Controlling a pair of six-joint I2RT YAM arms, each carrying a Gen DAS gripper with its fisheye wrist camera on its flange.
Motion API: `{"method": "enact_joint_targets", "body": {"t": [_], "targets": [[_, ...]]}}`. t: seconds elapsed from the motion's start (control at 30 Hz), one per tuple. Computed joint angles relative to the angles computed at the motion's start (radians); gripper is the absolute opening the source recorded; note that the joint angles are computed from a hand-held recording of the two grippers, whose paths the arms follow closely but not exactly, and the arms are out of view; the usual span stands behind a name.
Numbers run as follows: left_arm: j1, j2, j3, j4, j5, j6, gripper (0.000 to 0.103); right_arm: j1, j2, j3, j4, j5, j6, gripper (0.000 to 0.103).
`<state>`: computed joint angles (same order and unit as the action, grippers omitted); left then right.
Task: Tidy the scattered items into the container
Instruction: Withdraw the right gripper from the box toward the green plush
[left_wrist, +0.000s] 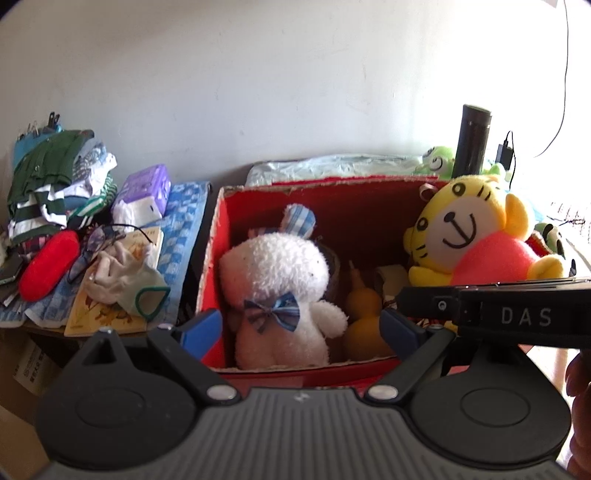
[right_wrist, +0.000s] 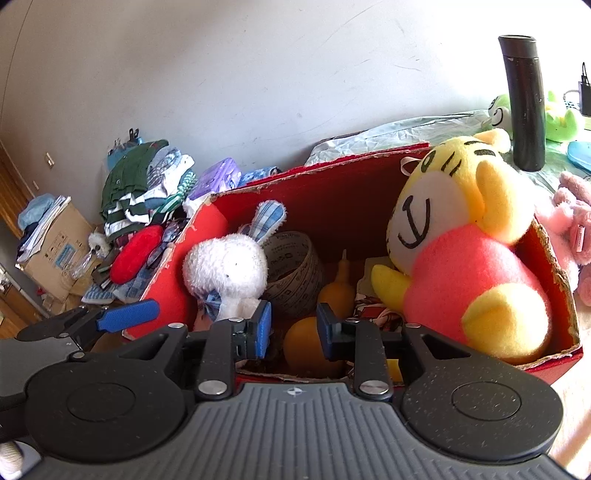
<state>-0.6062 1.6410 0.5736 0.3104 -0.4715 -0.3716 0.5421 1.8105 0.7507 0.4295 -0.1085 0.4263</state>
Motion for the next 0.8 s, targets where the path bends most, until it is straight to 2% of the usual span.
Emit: {"method": "enact_joint_targets", "body": {"t": [0.17, 0.27, 0.37, 0.57, 0.8], "targets": [[-0.070, -0.063, -0.055, 0.055, -0.074, 0.043, 0.096, 0.014, -0.064, -0.104, 0.120, 0.008, -0.034, 0.033], [-0.098, -0.087, -0.037, 0.027, -0.058, 0.028, 0.096, 0.007, -0.101, -0.150, 0.171, 0.009, -0.062, 0.033], [-0.152, -0.080, 0.007, 0.000, -0.089, 0.001, 0.096, -0.023, -0.149, -0.196, 0.205, -0.010, -0.082, 0.033], [-0.287, 0.028, 0.178, -0.075, -0.161, -0.052, 0.096, -0.181, -0.265, -0.292, 0.217, -0.124, -0.137, 0.033], [-0.405, 0.229, 0.456, -0.147, -0.192, -0.030, 0.096, -0.465, -0.371, -0.372, 0.172, -0.326, -0.201, 0.033]]}}
